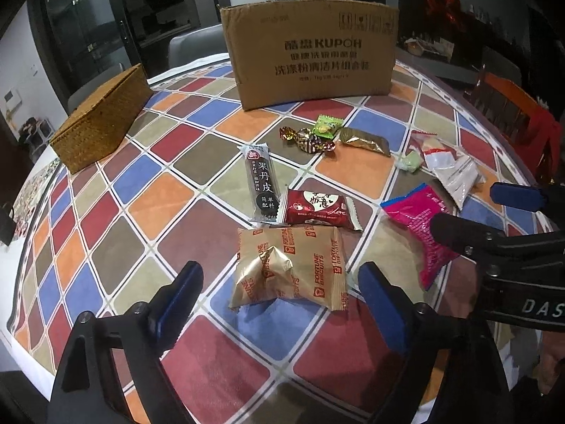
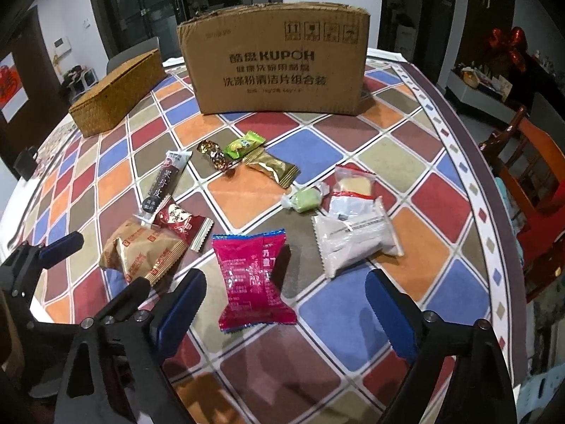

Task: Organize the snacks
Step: 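Grasp the Fortune Biscuits wrapper with the left tool while the right tool grasps the pink packet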

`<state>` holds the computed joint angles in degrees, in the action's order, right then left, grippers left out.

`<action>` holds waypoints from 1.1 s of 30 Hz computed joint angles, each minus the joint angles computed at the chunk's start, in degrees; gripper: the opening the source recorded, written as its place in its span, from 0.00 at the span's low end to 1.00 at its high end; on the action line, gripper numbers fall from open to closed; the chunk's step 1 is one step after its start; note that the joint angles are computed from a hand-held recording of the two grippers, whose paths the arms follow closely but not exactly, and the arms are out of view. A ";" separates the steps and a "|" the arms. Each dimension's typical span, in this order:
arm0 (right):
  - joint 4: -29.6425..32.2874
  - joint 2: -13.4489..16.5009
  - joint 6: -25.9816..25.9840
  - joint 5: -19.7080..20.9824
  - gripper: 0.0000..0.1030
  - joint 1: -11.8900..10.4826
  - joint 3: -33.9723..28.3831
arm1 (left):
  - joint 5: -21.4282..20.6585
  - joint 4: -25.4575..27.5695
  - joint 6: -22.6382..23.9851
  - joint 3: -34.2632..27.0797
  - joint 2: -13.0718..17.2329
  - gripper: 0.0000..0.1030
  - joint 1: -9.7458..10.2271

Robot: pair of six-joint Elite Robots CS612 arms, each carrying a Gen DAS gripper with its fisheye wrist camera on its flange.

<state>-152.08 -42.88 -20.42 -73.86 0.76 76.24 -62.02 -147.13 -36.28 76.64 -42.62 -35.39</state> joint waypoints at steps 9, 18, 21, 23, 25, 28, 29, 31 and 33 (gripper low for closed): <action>5.19 1.48 -1.03 -0.27 0.78 0.73 -2.34 | -0.79 0.92 1.06 -1.25 1.11 0.80 0.40; 8.94 2.56 -1.44 -0.31 0.59 0.95 -4.12 | -3.24 1.02 -0.05 -1.96 1.93 0.68 0.96; 8.72 2.66 -1.58 -0.16 0.54 1.02 -4.22 | -3.82 0.60 -0.70 -1.88 1.96 0.65 1.14; 8.75 2.70 -1.69 0.05 0.46 1.02 -4.32 | -4.08 0.47 -1.01 -1.87 1.96 0.62 1.22; 9.07 2.75 -1.63 0.31 0.35 1.02 -4.52 | -4.49 0.19 -1.43 -1.76 1.89 0.60 1.32; 9.42 2.78 -1.12 0.88 0.34 0.87 -4.63 | -5.10 -0.43 -2.13 -1.41 1.67 0.57 1.39; 9.43 2.75 -1.11 0.94 0.34 0.82 -4.58 | -5.22 -0.73 -2.22 -1.23 1.55 0.55 1.38; 9.21 2.60 -1.01 1.05 0.33 0.76 -4.34 | -5.38 -0.92 -2.16 -1.08 1.38 0.53 1.35; 8.69 2.33 -0.95 1.25 0.33 0.73 -4.01 | -5.08 -0.76 -2.26 -1.01 1.18 0.53 1.25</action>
<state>-143.39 -40.55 -21.37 -72.61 1.49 72.24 -67.10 -147.89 -38.54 75.63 -41.44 -34.14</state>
